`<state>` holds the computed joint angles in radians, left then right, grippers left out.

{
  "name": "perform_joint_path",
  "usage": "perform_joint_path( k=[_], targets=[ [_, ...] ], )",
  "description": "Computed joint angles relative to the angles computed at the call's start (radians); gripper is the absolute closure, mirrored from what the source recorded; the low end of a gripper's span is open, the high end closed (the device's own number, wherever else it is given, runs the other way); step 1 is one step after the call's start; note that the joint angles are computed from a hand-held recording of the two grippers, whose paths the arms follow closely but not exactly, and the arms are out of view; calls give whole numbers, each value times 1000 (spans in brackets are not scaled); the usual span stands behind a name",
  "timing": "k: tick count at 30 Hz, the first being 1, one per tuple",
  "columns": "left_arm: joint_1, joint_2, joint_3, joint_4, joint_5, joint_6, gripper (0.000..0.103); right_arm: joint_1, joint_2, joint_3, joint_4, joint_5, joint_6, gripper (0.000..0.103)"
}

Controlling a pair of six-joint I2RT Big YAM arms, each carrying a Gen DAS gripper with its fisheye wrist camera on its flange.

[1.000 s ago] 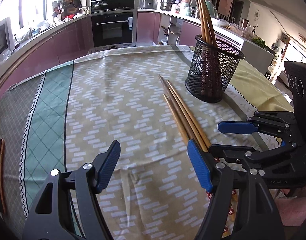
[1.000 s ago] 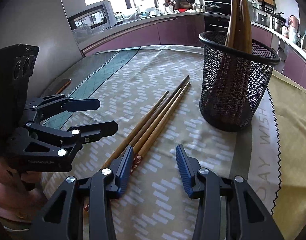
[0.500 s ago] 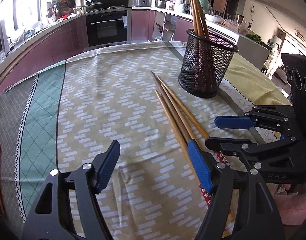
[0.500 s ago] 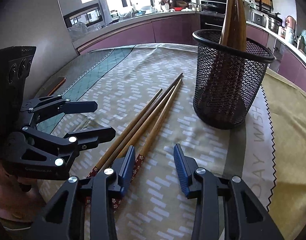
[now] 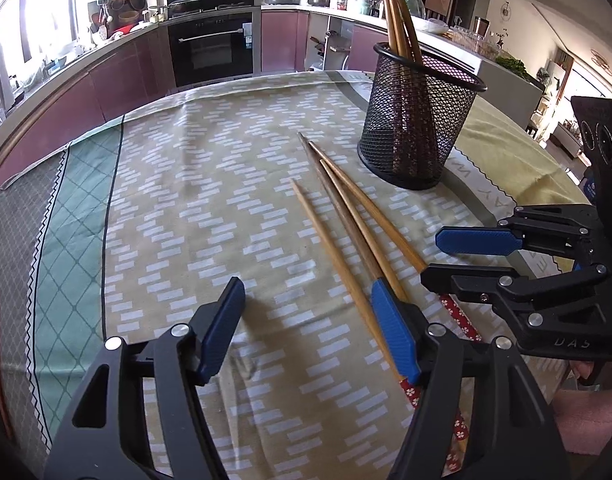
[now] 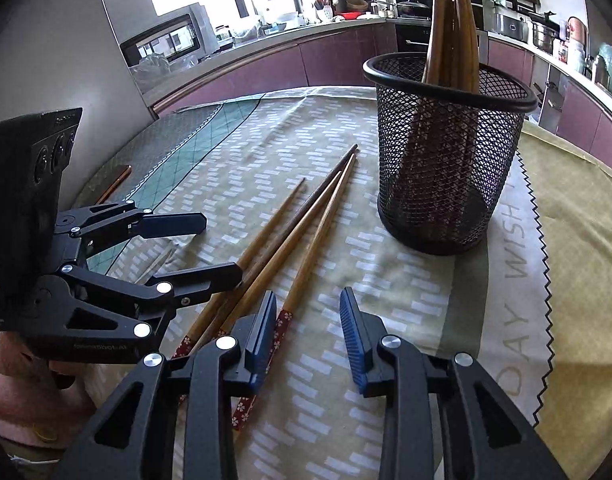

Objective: Organize utensils
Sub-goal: 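Withdraw both open grippers from the cup back over the chopstick pile, then close the right gripper on another chopstick while the left gripper grasps one too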

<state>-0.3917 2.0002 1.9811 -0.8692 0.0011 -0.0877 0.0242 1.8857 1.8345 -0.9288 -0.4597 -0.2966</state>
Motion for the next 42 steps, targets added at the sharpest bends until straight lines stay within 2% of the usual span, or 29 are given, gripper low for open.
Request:
perform_joint_path(
  k=[7,11,17,19,25,28,33,34,35,42],
  targets=[
    [0,17,25,-12,-28,28,50,7,11,20,-3,14,2,73],
    [6,26,41,-16,-26,27,64,15,28,46,-2,25,9,75],
    [16,35,57,-19,-14,-3,85,12,46,69,-9,11,33,87],
    [19,33,54,-16,-8,-7,86,6,47,71,-20,1,38,94],
    [24,11,22,-6,1,2,89,-10,33,57,-45,-10,25,95],
    [25,13,23,-16,-8,3,80,-2,33,60,-36,23,16,93],
    [19,25,38,-16,-28,12,79,12,53,82,-15,46,18,91],
    [18,28,43,-17,-32,12,80,12,58,87,-13,46,19,92],
    [17,31,47,-18,-37,7,86,12,61,91,-13,45,20,92],
    [18,26,45,-7,-31,-32,95,-10,65,97,-11,-1,64,97]
  ],
)
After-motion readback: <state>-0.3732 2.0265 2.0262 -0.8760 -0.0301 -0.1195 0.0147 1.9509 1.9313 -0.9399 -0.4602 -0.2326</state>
